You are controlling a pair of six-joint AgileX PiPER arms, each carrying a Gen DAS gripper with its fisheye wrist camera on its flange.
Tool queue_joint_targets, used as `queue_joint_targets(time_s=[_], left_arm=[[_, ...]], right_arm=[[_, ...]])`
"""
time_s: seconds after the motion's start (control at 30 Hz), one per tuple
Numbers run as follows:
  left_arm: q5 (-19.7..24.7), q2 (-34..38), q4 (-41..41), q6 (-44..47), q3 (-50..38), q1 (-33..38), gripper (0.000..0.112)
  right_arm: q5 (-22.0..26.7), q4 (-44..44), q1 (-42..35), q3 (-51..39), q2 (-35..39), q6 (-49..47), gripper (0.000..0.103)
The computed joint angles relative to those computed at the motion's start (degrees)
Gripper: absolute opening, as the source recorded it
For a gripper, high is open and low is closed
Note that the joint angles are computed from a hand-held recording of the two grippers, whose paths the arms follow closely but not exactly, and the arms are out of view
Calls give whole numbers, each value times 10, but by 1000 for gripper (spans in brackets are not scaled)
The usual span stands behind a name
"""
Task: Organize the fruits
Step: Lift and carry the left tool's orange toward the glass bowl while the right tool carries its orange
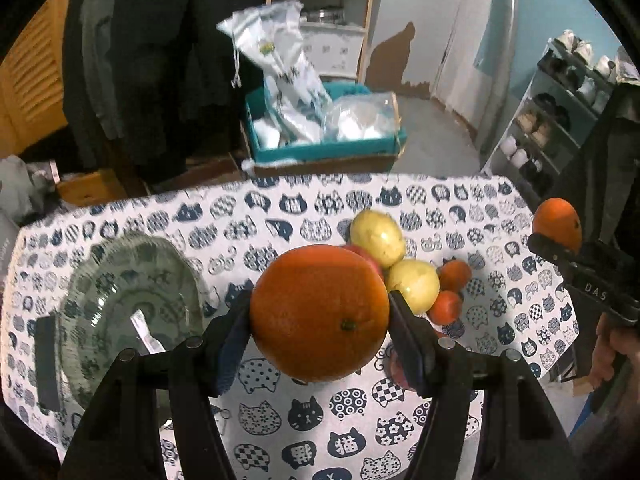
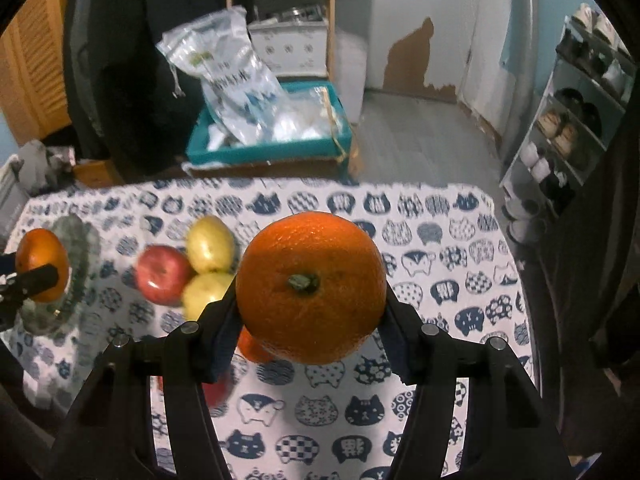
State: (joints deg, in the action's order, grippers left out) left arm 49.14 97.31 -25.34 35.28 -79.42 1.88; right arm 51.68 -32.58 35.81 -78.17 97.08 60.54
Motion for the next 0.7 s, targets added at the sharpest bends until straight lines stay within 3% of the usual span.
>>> queue_joint_targets(time_s=[0.43,0.7], left_arm=[[13,-54,-54,59,-15,54,67],[25,-50,-77,77,-37,94,67]], right_arm=[[50,-38,56,-102,6,0,61],[66,-34,77,-195,50,-36,61]])
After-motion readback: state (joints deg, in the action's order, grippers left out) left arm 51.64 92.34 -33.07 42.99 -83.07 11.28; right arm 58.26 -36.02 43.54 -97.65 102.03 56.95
